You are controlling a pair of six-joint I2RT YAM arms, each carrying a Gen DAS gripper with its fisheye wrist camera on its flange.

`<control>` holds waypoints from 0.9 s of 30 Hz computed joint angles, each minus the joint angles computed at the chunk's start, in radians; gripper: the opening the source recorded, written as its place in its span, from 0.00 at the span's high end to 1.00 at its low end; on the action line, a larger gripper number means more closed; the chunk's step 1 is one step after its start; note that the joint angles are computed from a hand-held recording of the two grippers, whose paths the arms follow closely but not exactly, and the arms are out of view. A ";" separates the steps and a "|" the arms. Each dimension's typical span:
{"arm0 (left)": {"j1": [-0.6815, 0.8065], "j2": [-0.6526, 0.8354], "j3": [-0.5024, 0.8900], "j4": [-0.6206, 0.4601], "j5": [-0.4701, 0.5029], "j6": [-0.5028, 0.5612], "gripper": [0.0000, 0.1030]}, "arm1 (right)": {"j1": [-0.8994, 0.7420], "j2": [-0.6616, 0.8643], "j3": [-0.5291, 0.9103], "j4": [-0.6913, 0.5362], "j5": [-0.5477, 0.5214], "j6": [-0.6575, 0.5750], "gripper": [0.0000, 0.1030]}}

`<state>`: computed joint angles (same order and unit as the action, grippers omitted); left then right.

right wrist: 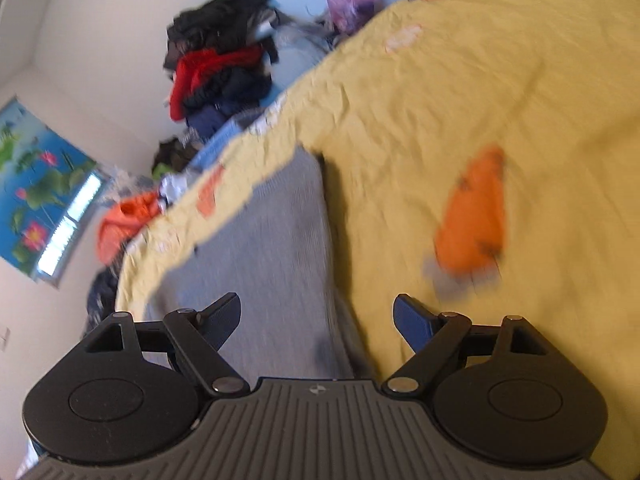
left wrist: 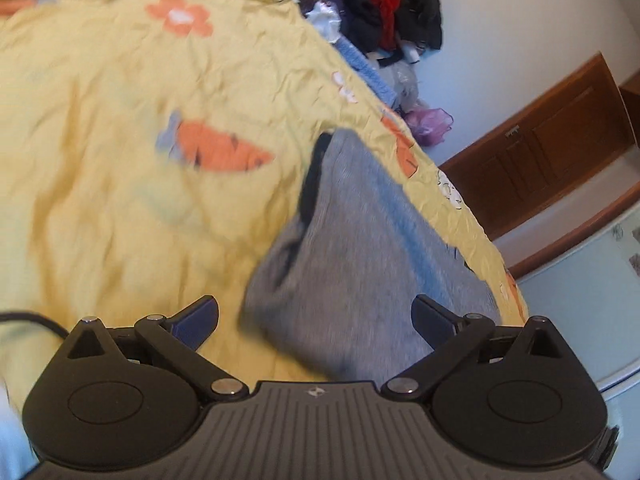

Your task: Fold small clothes

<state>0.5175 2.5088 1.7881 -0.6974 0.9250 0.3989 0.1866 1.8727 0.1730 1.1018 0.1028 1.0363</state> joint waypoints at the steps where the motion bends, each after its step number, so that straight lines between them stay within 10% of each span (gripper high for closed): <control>1: 0.012 -0.001 -0.015 -0.014 0.018 -0.008 0.00 | 0.037 -0.002 -0.009 -0.004 0.020 0.016 0.19; 5: 0.031 0.048 0.004 -0.050 0.140 -0.101 0.00 | 0.148 0.141 -0.032 0.195 0.054 0.108 0.19; 9: -0.012 0.005 -0.104 0.231 0.171 -0.390 0.00 | 0.166 0.321 0.020 0.414 0.088 0.215 0.19; 13: -0.079 -0.043 -0.177 0.335 0.107 -0.427 0.01 | 0.176 0.318 0.144 0.300 0.145 0.235 0.21; 16: -0.098 -0.066 -0.231 0.390 0.066 -0.414 0.25 | 0.169 0.324 0.213 0.211 0.133 0.245 0.61; 18: -0.104 -0.064 -0.234 0.402 0.026 -0.411 0.63 | 0.150 0.379 0.243 0.217 0.090 0.273 0.86; 20: -0.110 -0.025 -0.169 0.320 -0.023 -0.375 0.94 | 0.148 0.455 0.250 0.309 0.097 0.284 0.91; 27: -0.085 -0.105 -0.174 0.191 0.003 -0.199 0.96 | 0.152 0.363 0.232 0.294 0.128 0.217 0.89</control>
